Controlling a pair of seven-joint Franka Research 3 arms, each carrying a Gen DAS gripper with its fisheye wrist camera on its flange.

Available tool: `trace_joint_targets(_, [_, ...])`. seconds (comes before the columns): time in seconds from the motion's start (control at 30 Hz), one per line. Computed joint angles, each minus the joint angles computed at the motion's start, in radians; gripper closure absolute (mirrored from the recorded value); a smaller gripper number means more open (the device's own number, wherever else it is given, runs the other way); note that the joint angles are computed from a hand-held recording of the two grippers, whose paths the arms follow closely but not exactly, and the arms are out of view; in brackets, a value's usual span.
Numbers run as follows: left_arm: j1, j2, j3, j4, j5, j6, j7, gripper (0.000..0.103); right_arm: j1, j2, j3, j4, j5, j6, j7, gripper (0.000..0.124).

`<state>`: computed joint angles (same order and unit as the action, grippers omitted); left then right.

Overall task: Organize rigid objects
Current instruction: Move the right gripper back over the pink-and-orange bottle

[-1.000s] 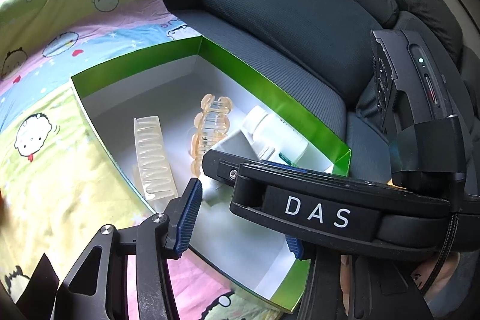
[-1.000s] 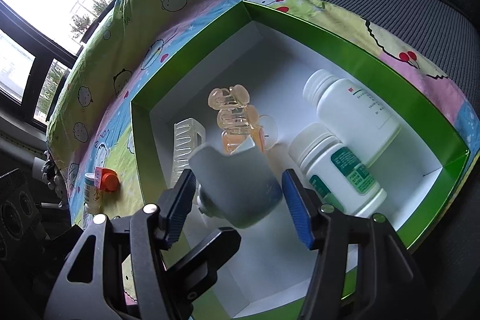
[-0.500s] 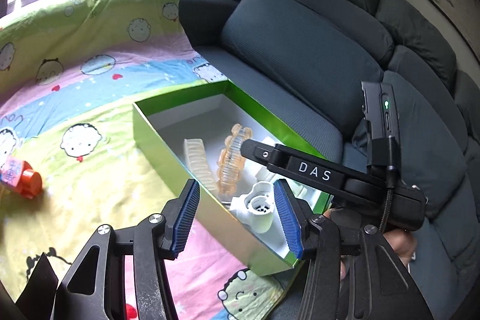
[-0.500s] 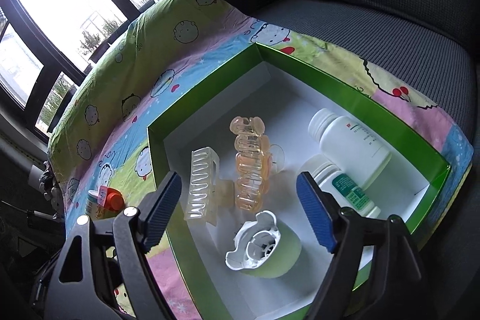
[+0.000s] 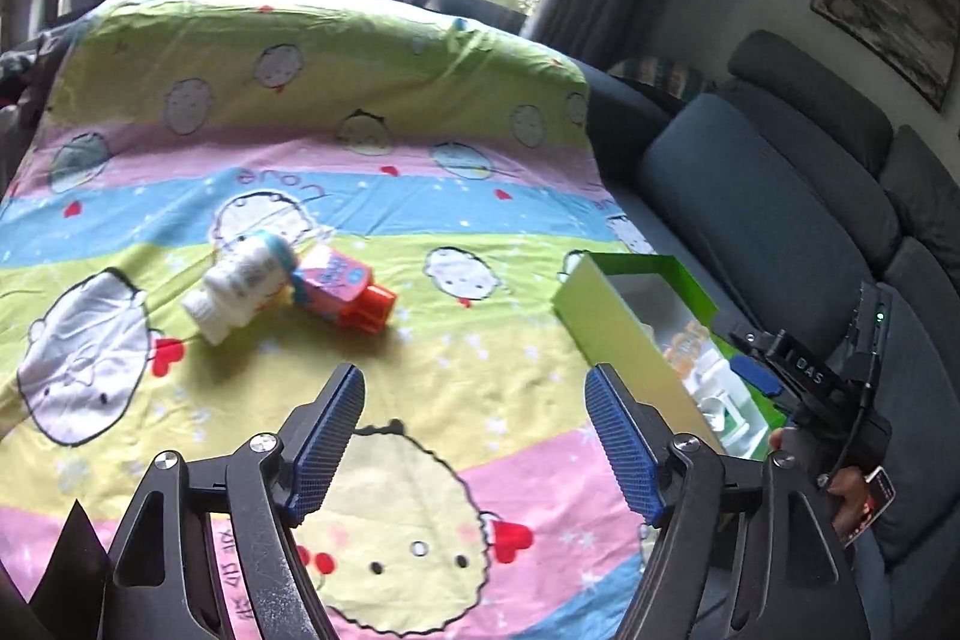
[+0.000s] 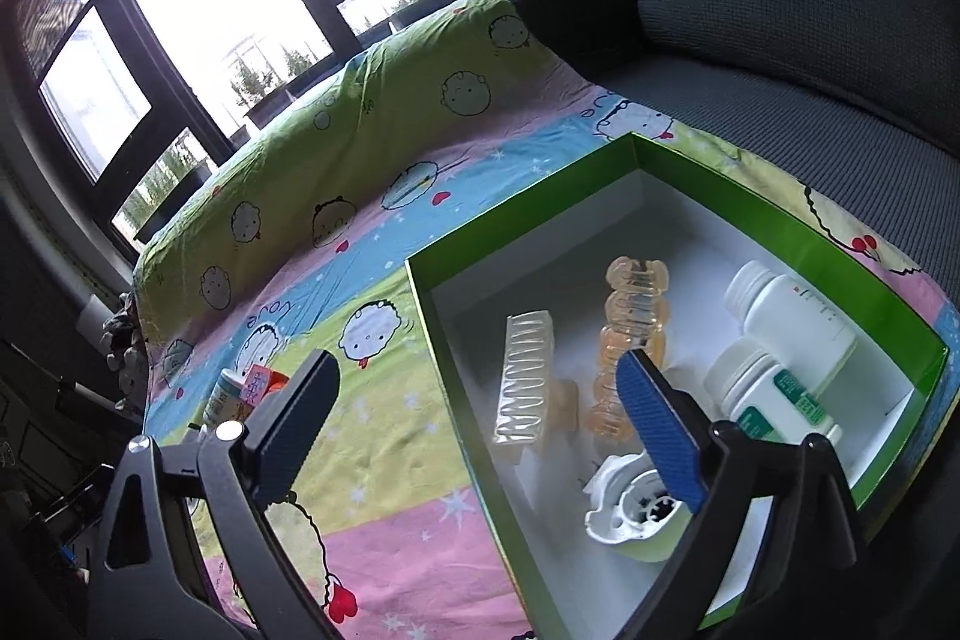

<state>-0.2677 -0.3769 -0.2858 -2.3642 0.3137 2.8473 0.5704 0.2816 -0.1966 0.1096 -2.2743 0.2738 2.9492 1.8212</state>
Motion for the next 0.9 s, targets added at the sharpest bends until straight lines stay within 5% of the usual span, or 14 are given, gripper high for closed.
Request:
trace_joint_targets(0.27, [0.071,-0.037,-0.009,-0.071,0.036,-0.061,-0.111,0.023,0.014,0.048,0.05,0.035,-0.12,0.0,0.036,0.027])
trace_joint_targets(0.57, [0.077,-0.084,0.029,-0.122,0.015,-0.062,-0.147,0.021,0.119,0.153,0.034,0.201,0.044,-0.156,-0.058,0.026])
trace_joint_targets(0.9, [0.054,-0.061,0.05,-0.107,-0.05,-0.124,-0.126,0.021,0.198,0.55,0.034,0.733,-0.078,-0.539,-0.037,0.026])
